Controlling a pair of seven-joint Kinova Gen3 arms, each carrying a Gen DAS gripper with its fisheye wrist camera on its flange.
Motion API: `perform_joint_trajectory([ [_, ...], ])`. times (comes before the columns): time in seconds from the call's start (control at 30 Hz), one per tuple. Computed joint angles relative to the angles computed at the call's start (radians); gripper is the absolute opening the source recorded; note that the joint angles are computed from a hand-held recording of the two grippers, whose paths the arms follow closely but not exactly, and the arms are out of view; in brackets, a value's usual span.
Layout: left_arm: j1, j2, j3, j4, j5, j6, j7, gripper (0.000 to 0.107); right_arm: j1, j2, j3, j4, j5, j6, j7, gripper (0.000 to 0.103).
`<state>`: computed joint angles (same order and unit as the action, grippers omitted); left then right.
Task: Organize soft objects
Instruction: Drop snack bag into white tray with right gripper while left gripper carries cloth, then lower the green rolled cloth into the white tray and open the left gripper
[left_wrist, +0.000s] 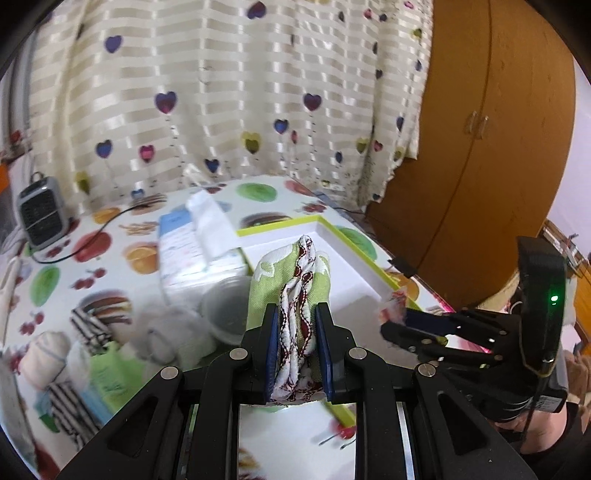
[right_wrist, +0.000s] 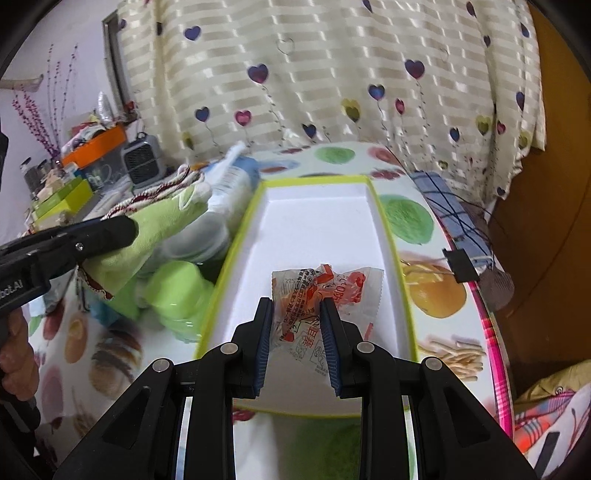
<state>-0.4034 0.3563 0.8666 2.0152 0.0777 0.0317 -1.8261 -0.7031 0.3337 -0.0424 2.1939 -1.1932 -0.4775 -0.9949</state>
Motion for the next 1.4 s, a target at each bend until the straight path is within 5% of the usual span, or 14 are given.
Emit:
perform_joint_trajectory([
  [0.27, 0.150, 0.050, -0.121, -0.078, 0.042, 0.069, -0.051, 0.018, 0.055, 0.037, 0.041, -0.020, 0.084, 0.109, -0.077, 0.027],
  [0.5, 0.239, 0.071, -0.190, -0.122, 0.097, 0.095, -0.111, 0.018, -0.003, 0.049, 0.141, -0.027, 0.088, 0.176, -0.096, 0.035],
  [0.6, 0.269, 0.084, -0.214, -0.139, 0.117, 0.111, -0.133, 0.018, -0.024, 0.045, 0.154, -0.018, 0.099, 0.170, -0.102, 0.049],
  [0.9, 0.348, 0.128, -0.282, -0.199, 0.189, 0.201, -0.212, 0.018, -0.047, 0.018, 0.159, 0.017, 0.100, 0.144, -0.117, 0.049],
  [1.4, 0.086, 0.027, -0.082, -0.073, 0.402, 0.126, -0.413, 0.018, -0.004, -0.053, 0.003, 0.082, 0.033, -0.023, -0.114, 0.049],
])
